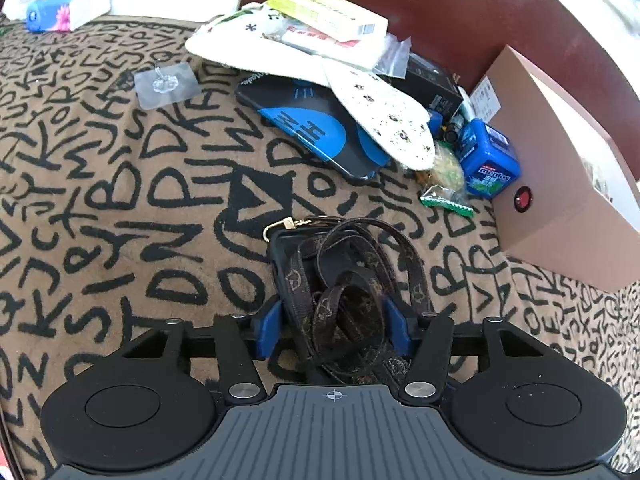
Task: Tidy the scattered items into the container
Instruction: 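Lift the lanyard with the left gripper and carry it over the box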
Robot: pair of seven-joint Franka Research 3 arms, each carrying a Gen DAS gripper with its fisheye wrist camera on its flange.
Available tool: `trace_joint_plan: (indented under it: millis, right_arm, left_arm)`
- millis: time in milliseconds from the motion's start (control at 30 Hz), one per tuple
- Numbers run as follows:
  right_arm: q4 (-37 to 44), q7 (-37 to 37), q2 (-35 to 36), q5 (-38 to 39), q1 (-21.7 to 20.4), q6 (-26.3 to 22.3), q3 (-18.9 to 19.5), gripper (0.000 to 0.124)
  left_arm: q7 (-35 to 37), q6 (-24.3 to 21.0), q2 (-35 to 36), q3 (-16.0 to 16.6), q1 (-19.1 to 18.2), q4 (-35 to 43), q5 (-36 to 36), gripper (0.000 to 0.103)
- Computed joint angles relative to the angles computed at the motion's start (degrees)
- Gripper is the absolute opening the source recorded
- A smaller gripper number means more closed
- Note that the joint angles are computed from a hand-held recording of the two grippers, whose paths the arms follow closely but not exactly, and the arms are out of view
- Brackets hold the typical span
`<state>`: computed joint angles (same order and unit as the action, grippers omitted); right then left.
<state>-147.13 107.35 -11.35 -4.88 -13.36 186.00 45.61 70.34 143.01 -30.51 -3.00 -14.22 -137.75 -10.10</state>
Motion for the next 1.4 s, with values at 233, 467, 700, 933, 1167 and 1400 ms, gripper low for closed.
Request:
trace_joint_plan:
  millis: [233,467,700,933,1167,1400]
  right_arm:
    - [-3.78,-1.00,-3.91,3.64,11.53,-0.13,-10.73,0.079]
    - [-7.94,-1.31,-12.79,7.98,8.59,1.73,-8.20,0.079]
    - [-10.85,-2.89,-21.43,10.79,4.79,2.84,-8.13,0.079]
    - [-11.74,-4.84,-25.93,13.76,-0.94,5.50,-8.30,0.079]
    - [-11.01,-10.52,-27.05,16.35,-8.60,8.42,-7.34,0.079]
    - [-8.00,-17.03,-22.31,19.53,-14.28,9.90,-7.24,0.079]
  left_arm:
    - [0.02,-1.73,-1.46,-0.18,-1.51,0.66,-2.01,0.050]
    - [1.14,-0.46,-0.58,-1.81,-3.70,5.24,-1.31,0.050]
    - [4.43,0.74,5.18,-2.83,-6.55,14.67,-2.11,0.051]
    - [7.51,2.63,14.02,-6.04,-7.35,26.60,-1.82,0.052]
    - [11.64,3.55,24.67,-9.03,-7.41,39.83,-4.64,0.052]
    - [12.86,4.76,35.74,-13.24,-6.77,52.02,-1.53,0.052]
